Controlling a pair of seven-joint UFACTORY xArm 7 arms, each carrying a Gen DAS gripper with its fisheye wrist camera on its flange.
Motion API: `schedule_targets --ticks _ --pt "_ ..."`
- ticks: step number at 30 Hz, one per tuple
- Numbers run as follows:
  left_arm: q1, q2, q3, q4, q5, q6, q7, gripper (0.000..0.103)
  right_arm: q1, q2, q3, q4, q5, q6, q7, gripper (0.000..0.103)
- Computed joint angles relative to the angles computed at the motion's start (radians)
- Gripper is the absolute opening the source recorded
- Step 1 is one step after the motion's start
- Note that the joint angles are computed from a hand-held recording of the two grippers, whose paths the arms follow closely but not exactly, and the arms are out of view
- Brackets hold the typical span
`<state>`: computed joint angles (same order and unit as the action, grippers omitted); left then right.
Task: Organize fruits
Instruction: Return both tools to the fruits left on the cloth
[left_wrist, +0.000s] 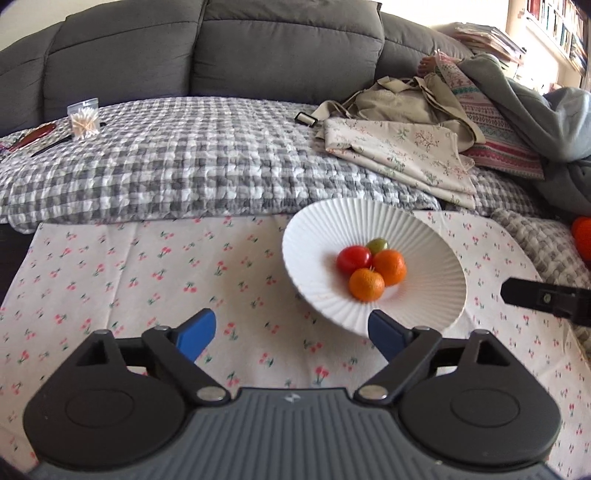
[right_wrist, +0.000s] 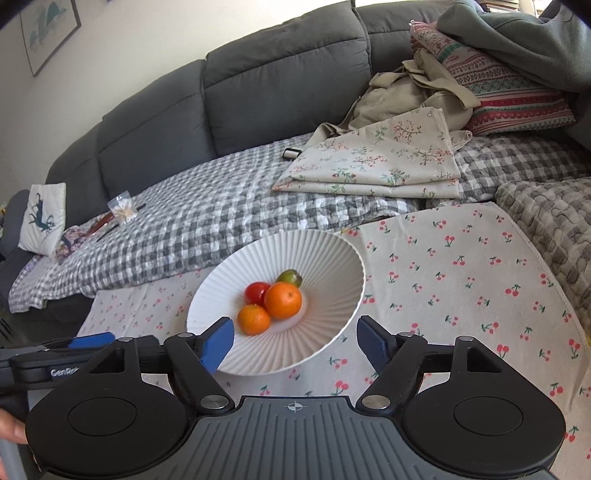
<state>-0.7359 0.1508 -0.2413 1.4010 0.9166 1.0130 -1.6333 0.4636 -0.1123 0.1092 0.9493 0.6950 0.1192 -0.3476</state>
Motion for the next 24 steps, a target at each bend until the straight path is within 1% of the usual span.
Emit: schedule_targets --ticks 4,9,15,19,22,24 --pt "-0.006 -0.034 -0.014 -0.033 -0.022 0.022 -0.026 0.092 0.039 -0.052 -0.016 -0.043 0.062 -0.005 -0.056 0.079" --pt "-0.004 -0.073 -0.041 -0.068 -0.038 0.055 -0.047 0.092 0.101 -0.117 -0.048 -0.097 0.104 -0.015 -0.091 0.081" --pt "0.007 -0.118 -0.073 -0.121 -0.059 0.043 -0.075 0.093 0.119 -0.21 -0.061 -0.193 0.031 -0.005 -0.014 0.082" --pt "0.013 -0.137 -0.093 -0.148 -0.067 0.044 -0.081 0.093 0.159 -0.26 -0.103 -0.24 0.004 -0.005 0.016 0.082" --pt "0.018 -0.142 -0.1 -0.164 -0.082 0.035 -0.066 0.093 0.18 -0.274 -0.124 -0.256 -0.025 -0.007 0.035 0.082" --pt "0.02 -0.144 -0.104 -0.177 -0.092 0.019 -0.066 0.093 0.215 -0.278 -0.155 -0.259 -0.022 -0.005 0.025 0.082"
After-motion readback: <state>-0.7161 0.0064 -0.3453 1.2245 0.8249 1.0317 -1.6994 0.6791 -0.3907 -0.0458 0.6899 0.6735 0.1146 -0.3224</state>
